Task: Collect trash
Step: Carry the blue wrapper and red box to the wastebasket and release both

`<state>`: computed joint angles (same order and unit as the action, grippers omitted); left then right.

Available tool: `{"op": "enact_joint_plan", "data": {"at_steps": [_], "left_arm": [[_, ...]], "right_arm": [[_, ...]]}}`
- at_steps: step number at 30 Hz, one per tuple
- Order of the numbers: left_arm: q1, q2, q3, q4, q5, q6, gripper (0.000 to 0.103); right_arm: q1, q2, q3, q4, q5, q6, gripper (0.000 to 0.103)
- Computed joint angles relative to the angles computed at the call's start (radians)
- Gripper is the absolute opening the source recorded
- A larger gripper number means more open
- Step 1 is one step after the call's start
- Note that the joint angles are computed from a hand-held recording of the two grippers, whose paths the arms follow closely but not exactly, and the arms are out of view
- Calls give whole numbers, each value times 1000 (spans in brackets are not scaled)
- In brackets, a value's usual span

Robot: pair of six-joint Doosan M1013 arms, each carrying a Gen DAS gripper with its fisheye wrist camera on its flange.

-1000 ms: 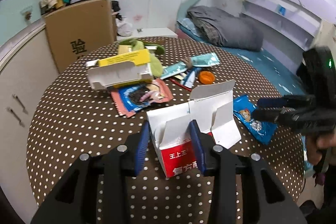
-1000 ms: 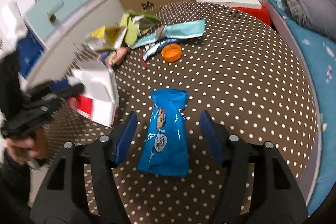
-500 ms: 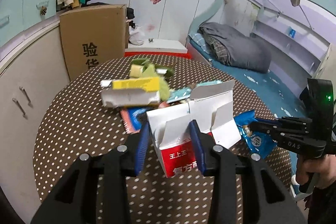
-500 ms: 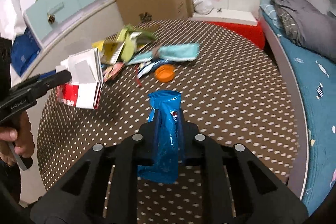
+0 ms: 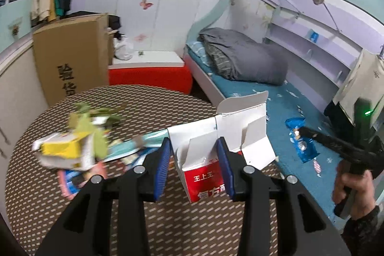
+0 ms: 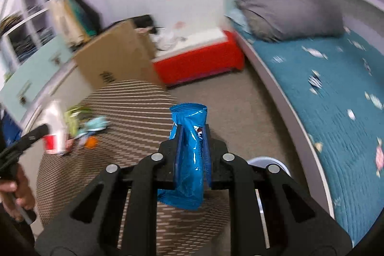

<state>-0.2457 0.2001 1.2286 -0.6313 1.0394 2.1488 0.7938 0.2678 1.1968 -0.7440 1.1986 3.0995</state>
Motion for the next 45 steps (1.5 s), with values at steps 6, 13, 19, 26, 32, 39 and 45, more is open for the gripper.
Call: {"op": "enact_joint_plan", "data": {"at_steps": [6,13,19,26,32,39,45], "left_arm": [[-81,34,-39,36,23,-19,38],[-164,80,-88,96,41,-36,38],[-243,128,-133,160,79,-40,38],[-332,186,-173,236,156,-42,38],[-419,244,-221,367,223,-53,39],[-498,327,-291,546,303,-55,42],[-534,392,-342,660,414,-21,91]], "right_arm": [[-79,-82,218,108,-116,145,16],[-188,-96,390,270,-308,208,19],[-227,-127,521,322,-460,340,72],[-153,-207,574,109,-351,603,79],[-90,-267,593,-26,-233,723,82],[-41,-301,583,-101,-139,768,84],[-21,-290,564,-102,-114,777,87]]}}
